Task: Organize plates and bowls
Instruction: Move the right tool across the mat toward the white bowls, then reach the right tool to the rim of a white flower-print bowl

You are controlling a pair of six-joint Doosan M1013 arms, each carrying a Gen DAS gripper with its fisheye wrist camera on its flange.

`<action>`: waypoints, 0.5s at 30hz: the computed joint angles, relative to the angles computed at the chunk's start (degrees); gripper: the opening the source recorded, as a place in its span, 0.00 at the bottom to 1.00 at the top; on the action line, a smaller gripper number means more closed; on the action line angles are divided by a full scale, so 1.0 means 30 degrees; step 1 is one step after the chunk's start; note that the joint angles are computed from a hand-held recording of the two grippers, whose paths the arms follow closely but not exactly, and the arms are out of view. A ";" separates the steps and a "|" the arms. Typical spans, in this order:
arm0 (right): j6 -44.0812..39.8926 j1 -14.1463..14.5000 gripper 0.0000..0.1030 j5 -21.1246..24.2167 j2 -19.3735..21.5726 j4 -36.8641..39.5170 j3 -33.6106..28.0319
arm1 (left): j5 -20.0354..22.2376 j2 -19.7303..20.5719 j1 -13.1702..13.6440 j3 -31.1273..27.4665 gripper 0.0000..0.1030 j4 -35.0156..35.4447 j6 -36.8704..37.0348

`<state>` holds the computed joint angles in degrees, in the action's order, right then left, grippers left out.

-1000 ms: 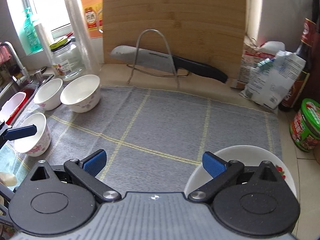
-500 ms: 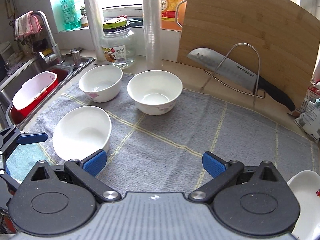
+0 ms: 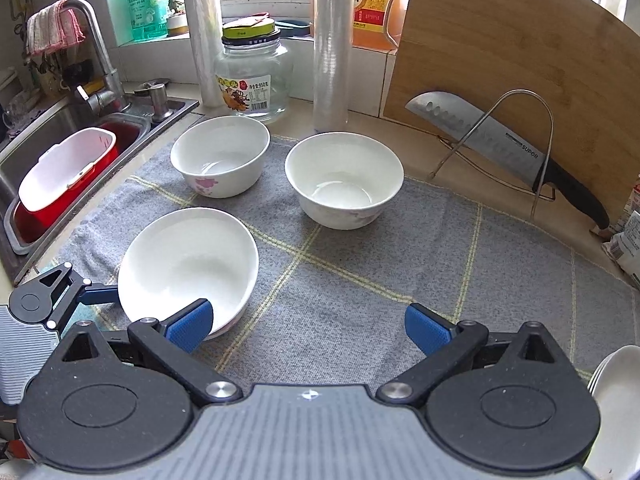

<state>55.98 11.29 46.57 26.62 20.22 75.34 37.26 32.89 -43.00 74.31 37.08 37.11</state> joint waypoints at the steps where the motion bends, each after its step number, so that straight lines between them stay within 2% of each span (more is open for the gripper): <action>1: 0.0010 0.0022 1.00 0.0053 0.0039 -0.0003 -0.0039 | -0.0010 -0.0007 -0.0016 0.0029 0.99 0.0082 0.0042; 7: -0.0379 -0.0013 1.00 0.0770 0.0396 0.0525 -0.0456 | -0.0360 -0.0127 -0.0040 0.0317 0.99 0.0503 -0.0401; 11: -0.0775 -0.0046 1.00 0.1197 0.0578 0.0846 -0.0644 | -0.0518 -0.0138 -0.0135 0.0517 0.99 0.1565 -0.1635; 15: -0.1178 -0.0043 1.00 0.1559 0.0725 0.0850 -0.0809 | -0.0160 -0.0047 -0.0177 0.0320 0.99 0.1645 -0.2048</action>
<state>52.45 11.16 51.25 28.80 22.77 72.91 36.78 32.75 -43.53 75.27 42.02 30.96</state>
